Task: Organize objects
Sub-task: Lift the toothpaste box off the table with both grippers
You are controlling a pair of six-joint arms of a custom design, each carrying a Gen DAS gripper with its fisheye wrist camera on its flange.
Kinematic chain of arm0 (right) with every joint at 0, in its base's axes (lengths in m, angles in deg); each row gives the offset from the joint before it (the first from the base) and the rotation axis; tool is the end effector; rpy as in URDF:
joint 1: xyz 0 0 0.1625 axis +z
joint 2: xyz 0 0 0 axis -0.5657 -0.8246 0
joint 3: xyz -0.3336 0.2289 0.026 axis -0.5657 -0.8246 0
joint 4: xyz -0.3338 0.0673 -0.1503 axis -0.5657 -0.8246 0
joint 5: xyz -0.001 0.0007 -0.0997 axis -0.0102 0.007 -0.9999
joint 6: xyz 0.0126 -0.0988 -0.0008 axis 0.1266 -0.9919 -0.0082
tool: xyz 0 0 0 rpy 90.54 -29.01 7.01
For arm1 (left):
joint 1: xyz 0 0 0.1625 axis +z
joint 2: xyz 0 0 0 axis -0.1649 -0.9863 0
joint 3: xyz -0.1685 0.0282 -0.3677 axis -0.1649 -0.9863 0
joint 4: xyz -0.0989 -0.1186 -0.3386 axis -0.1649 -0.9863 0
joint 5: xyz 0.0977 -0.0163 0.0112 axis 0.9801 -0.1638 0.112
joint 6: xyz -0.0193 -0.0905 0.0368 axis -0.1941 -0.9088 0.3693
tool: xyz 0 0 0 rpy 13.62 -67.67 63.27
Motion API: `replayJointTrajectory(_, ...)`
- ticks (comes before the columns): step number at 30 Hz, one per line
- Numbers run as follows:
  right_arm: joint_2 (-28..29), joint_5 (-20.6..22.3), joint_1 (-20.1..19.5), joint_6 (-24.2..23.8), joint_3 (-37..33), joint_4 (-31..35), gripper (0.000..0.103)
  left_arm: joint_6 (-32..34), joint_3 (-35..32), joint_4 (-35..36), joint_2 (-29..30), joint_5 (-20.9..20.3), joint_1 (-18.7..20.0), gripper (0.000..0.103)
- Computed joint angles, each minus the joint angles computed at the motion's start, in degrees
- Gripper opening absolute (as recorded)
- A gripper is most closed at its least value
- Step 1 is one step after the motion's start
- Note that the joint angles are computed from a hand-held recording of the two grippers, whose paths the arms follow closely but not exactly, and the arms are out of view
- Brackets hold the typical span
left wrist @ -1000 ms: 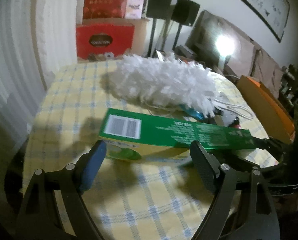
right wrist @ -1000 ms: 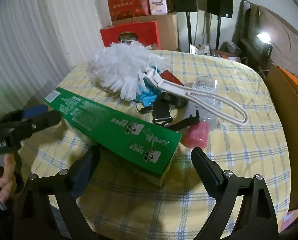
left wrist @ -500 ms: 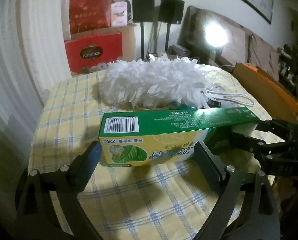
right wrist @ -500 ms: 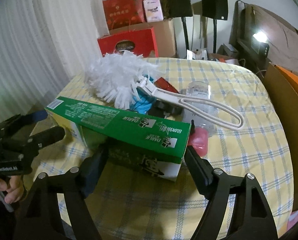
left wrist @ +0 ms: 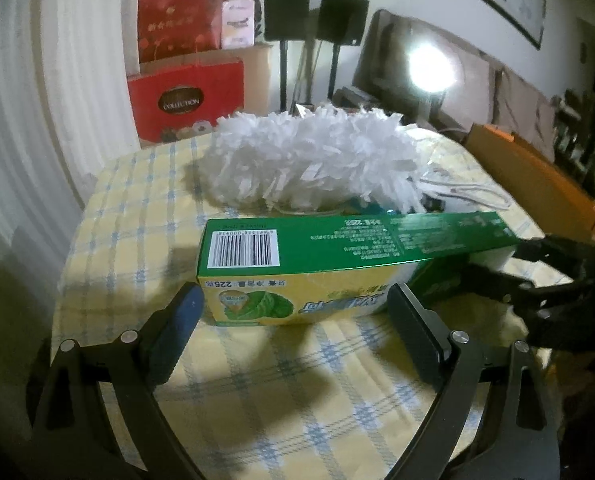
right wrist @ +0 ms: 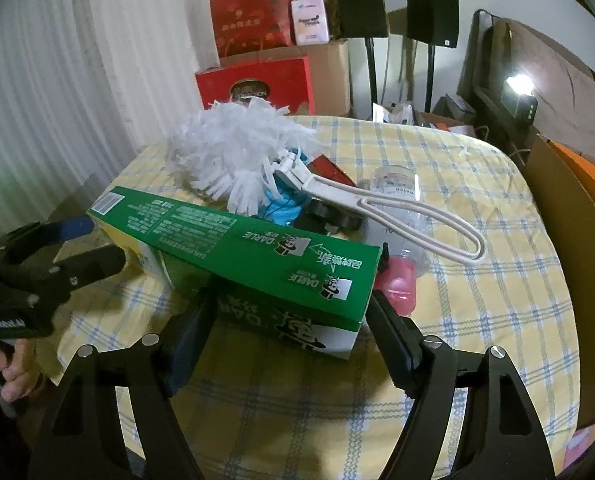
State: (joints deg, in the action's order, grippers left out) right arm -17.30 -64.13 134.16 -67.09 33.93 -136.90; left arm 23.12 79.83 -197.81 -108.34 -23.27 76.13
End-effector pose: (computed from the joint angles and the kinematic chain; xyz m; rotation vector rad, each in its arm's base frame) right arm 0.2345 -0.7416 0.0431 0.9790 -2.4956 0.6307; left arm -0.0698 -0.6748 0.1898 0.3405 2.2812 -0.9269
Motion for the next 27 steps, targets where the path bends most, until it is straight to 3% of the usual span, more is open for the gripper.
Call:
replayJointTrajectory(3, -0.04, 0.31, -0.19, 0.86, -0.24, 0.26, 0.076, 0.22, -0.68, -1.04, 0.74, 1.8, 0.27, 0.091)
replayJointTrajectory(20, 0.89, 1.37, -0.53, 1.96, -2.93, 3.23, 0.076, -0.47, -3.08, 2.02, 1.71, -3.06, 2.37, 0.091)
replayJointTrajectory(27, 1.78, 0.03, -0.12, -0.16, -2.83, 1.16, 0.078, -0.93, -2.1, -0.04, 2.0, -2.33, 1.98, 0.088)
